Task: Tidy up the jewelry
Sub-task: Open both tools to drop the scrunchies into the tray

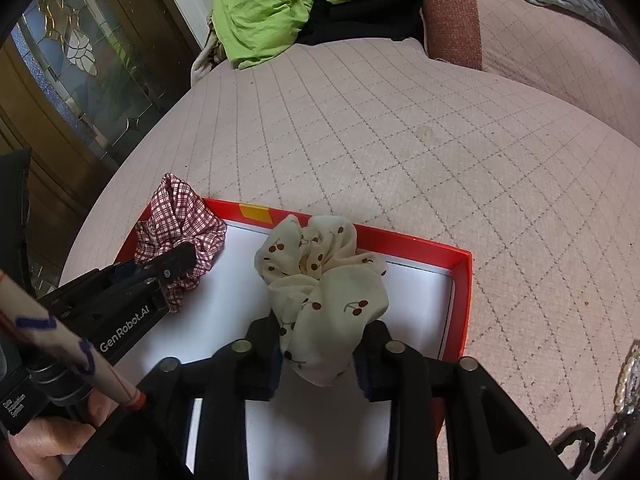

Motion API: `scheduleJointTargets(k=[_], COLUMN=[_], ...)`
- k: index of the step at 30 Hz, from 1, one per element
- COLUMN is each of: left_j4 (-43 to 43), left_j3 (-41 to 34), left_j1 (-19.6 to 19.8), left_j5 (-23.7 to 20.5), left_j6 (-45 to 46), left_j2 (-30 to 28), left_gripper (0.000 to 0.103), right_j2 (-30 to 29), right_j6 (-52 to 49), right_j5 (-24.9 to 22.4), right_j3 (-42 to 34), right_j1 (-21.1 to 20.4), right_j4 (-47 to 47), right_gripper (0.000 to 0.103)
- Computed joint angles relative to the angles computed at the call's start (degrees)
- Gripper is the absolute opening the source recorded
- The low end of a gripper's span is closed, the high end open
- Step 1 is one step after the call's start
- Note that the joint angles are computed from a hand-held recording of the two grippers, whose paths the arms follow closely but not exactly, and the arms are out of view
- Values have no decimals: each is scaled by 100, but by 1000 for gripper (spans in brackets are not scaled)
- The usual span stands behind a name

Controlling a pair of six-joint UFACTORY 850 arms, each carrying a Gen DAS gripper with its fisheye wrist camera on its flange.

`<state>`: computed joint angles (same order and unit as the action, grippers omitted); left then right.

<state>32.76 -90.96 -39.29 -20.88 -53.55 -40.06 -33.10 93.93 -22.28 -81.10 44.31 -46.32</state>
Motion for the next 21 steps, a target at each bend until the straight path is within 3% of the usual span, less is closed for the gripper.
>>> scheduleJointTargets(k=[9, 15, 21], left_j4=[457, 750, 1372], left_j3=[48, 177, 371], left_j1=[-57, -71, -140], left_j5=[-41, 18, 87], left_j6=[-515, -908, -1581], left_j2=[51, 156, 319], left_gripper=[44, 44, 51], right_j2=[202, 458, 845], right_j6=[337, 791, 1394], right_j5=[-39, -95, -116], right_j3=[182, 399, 774], right_j1=[110, 219, 341], right_j4=[-348, -813, -1328], right_gripper=[44, 44, 44])
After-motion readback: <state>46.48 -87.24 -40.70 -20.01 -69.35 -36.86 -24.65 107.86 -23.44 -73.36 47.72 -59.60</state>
